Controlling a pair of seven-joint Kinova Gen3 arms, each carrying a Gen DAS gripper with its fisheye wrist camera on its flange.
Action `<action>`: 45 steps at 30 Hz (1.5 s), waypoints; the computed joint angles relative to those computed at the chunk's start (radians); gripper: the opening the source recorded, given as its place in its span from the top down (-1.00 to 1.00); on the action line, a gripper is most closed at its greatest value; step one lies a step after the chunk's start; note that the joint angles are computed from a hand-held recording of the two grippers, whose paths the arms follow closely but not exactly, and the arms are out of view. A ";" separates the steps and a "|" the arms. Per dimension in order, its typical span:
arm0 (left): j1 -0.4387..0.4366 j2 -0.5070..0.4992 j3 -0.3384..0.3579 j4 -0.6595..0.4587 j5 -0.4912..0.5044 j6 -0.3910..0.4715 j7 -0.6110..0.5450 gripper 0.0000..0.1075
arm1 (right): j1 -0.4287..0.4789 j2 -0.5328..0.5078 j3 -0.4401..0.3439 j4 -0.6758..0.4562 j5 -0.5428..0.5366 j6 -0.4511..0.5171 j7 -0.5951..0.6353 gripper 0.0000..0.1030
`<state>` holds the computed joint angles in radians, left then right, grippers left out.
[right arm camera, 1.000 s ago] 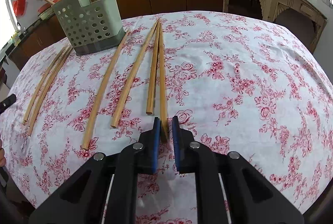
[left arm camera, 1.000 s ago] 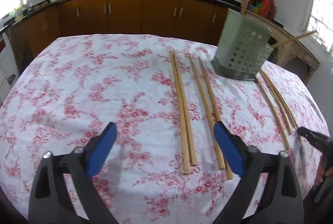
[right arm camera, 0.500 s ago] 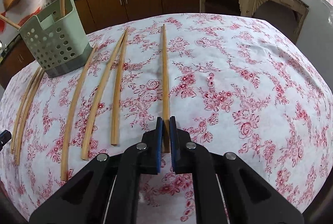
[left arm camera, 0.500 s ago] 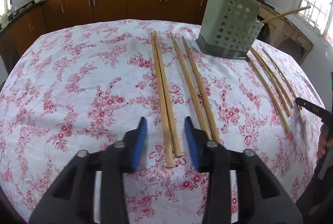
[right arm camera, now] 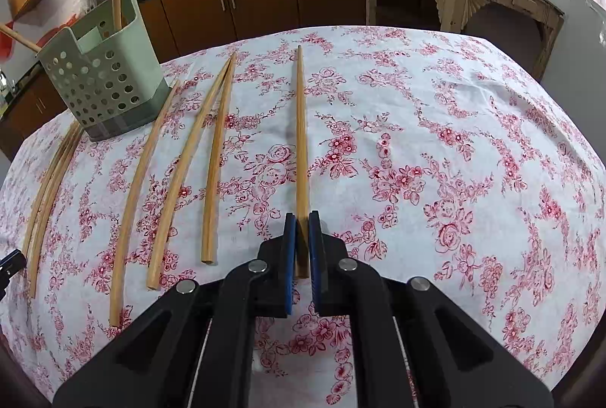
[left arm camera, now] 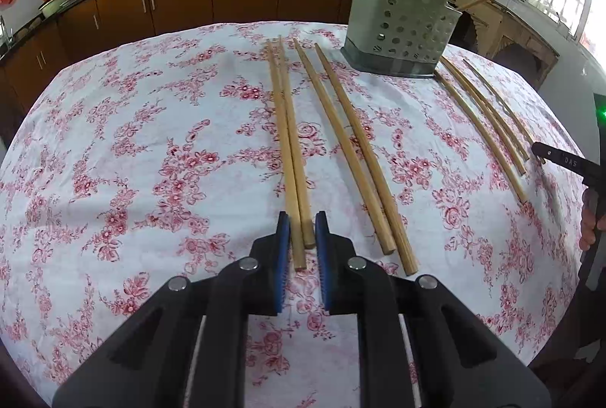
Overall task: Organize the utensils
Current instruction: 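Grasp another chopstick with the right tool while the left tool grasps one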
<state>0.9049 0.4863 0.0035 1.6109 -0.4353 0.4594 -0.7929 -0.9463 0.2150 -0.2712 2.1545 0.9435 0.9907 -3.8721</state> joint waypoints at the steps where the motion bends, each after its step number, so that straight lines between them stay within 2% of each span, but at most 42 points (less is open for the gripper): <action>1: -0.013 -0.004 0.010 0.005 0.009 -0.005 -0.008 0.72 | 0.000 0.002 0.001 -0.001 0.001 -0.001 0.000 0.85; 5: -0.081 -0.029 0.047 0.053 0.087 -0.073 -0.032 0.70 | 0.000 0.002 0.001 0.001 0.004 -0.004 -0.005 0.85; 10: -0.059 -0.018 0.009 0.035 0.099 -0.060 -0.019 0.70 | -0.004 0.006 0.000 -0.001 0.004 0.002 -0.006 0.86; 14: -0.114 -0.028 0.048 0.051 0.148 -0.123 -0.043 0.70 | -0.004 0.005 0.001 0.000 0.007 -0.002 -0.009 0.85; 17: -0.085 -0.009 0.014 -0.003 0.145 -0.076 -0.053 0.70 | -0.006 0.009 0.001 -0.005 0.004 0.005 -0.001 0.85; 19: -0.066 0.020 0.001 -0.059 0.122 -0.014 -0.061 0.70 | -0.006 0.010 0.003 -0.005 0.005 0.004 -0.002 0.86; 21: -0.071 0.047 0.010 -0.101 0.117 0.030 -0.074 0.71 | -0.005 0.009 0.003 -0.004 0.006 0.003 -0.001 0.85; 29: -0.063 0.092 0.019 -0.168 0.088 0.084 -0.104 0.70 | 0.003 0.014 0.009 -0.012 0.005 0.004 0.021 0.85; 32: -0.034 0.102 -0.009 -0.180 0.062 0.098 -0.081 0.74 | 0.010 0.016 0.012 -0.019 0.000 0.003 0.048 0.85; 36: -0.051 0.089 -0.019 -0.160 0.082 0.085 -0.029 0.74 | 0.011 0.011 0.017 -0.007 0.003 0.001 0.020 0.86; 41: -0.110 0.052 0.023 -0.075 0.128 -0.025 -0.035 0.74 | 0.007 0.022 0.014 -0.013 0.007 0.018 0.019 0.85; 43: -0.139 0.043 0.049 -0.052 0.170 -0.062 -0.054 0.67 | 0.006 0.022 0.015 -0.012 0.008 0.018 0.018 0.85; 45: -0.115 0.048 0.012 -0.060 0.181 -0.062 -0.024 0.67 | 0.006 0.022 0.015 -0.011 0.009 0.017 0.018 0.85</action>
